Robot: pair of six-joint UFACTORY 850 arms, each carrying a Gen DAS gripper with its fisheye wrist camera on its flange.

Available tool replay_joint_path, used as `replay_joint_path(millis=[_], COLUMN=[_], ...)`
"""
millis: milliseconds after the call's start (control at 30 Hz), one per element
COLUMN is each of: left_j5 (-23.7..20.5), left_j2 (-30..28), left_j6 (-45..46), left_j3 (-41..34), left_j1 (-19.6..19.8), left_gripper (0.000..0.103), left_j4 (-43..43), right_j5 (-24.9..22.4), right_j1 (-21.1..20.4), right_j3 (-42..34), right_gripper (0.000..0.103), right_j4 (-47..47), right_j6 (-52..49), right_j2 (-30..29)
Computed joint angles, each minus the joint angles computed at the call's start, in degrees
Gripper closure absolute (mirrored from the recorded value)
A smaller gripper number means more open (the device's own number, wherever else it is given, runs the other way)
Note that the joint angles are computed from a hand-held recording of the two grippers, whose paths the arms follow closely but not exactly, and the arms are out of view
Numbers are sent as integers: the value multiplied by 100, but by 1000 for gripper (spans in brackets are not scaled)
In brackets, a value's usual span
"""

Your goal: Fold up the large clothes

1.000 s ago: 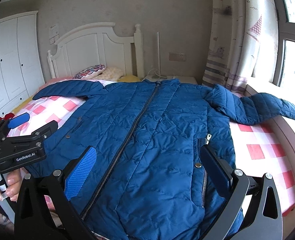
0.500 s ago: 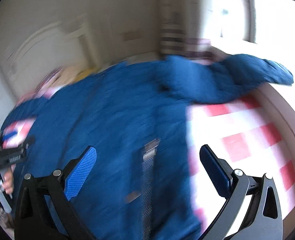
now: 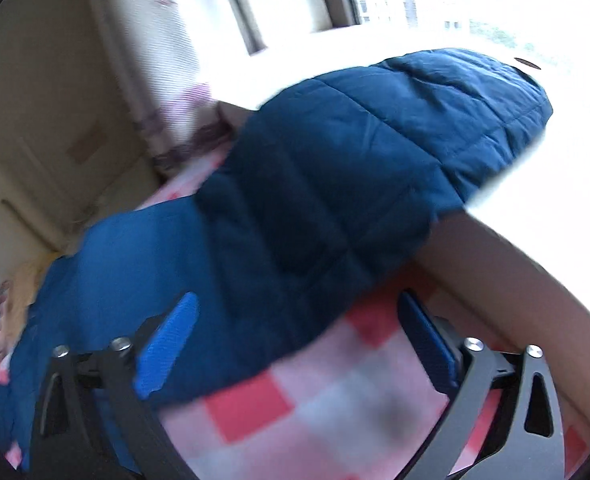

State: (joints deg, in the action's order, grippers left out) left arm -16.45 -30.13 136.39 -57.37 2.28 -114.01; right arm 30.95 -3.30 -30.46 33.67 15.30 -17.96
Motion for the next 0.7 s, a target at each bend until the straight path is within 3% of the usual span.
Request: replay_joint_path(millis=[33, 133, 167, 267, 367, 500, 600, 700], left_j5=[14, -25, -22, -27, -42, -57, -104, -206], left_j2=[16, 2, -1, -11, 0, -4, 2, -2], left_j6=[153, -348, -347, -388, -318, -358, -425, -621], left_j3=[34, -16, -20, -36, -10, -18, -8, -19], left_j1=[-10, 12, 11, 8, 10, 11, 29, 83], left_gripper=[2, 2, 2, 2, 2, 2, 2, 2], left_j4=[-148, 323, 325, 355, 285, 312, 371, 558], right_j5=[-68, 19, 234, 846, 1377, 1602, 1330, 722], right_j1=[-75, -163, -166, 201, 845, 1990, 2674, 3031], right_j3=[-123, -199, -123, 69, 194, -5, -434, -924], right_gripper=[17, 41, 58, 71, 73, 73, 73, 73], right_j4=[60, -161, -463, -189, 58, -1, -141, -311], right_j6=[-40, 332, 641, 359, -435, -1754, -2459, -2808], right_j2=[-144, -324, -316, -81, 369, 673, 355, -140])
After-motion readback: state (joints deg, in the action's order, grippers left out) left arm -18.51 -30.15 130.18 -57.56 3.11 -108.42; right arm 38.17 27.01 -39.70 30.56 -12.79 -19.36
